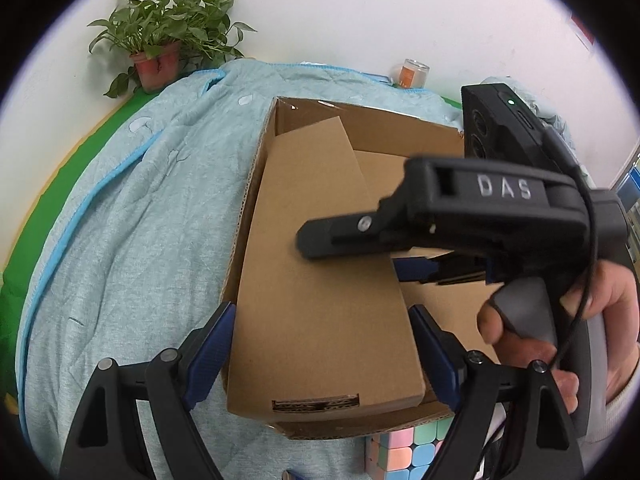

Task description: Organize rigid objects

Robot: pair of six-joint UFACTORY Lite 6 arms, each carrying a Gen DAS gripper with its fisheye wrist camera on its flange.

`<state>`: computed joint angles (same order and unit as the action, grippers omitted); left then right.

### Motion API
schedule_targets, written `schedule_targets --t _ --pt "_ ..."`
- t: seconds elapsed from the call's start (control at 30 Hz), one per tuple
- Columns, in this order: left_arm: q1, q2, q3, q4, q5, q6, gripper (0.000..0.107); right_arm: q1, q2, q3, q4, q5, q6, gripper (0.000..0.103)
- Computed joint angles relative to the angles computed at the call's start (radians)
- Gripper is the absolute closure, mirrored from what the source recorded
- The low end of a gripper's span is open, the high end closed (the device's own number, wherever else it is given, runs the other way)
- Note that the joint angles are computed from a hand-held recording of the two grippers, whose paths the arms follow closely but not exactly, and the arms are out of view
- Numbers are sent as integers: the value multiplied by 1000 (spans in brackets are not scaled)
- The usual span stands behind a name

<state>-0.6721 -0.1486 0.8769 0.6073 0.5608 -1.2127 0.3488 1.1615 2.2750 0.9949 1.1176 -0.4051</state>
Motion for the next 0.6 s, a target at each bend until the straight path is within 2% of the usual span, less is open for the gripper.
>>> schedule_targets --t 0.1,0.17,0.27,0.33,0.37,0.5,0.6 --pt "-6 -13 -13 -4 -6 -3 21 -14 -70 -64 -43 -23 -17 11" --pt "-7 -38 -29 -40 -22 26 21 -28 -168 -184 -81 -57 -45 10" --pt "-43 -118 -73 29 -18 -56 20 -28 -337 -400 -128 -147 -68 11" --pt "-75 -158 -90 79 6 -110 20 -22 -382 -468 -129 -151 -88 24" --pt "-74 -159 -90 73 3 -102 20 -13 -393 -490 -144 -159 -83 27" --pt "-11 -141 -113 -73 -74 52 22 -13 -378 -530 -173 -169 -75 56" --pt "34 -152 -151 -202 -148 190 22 -8 -355 -551 -84 -171 -143 60"
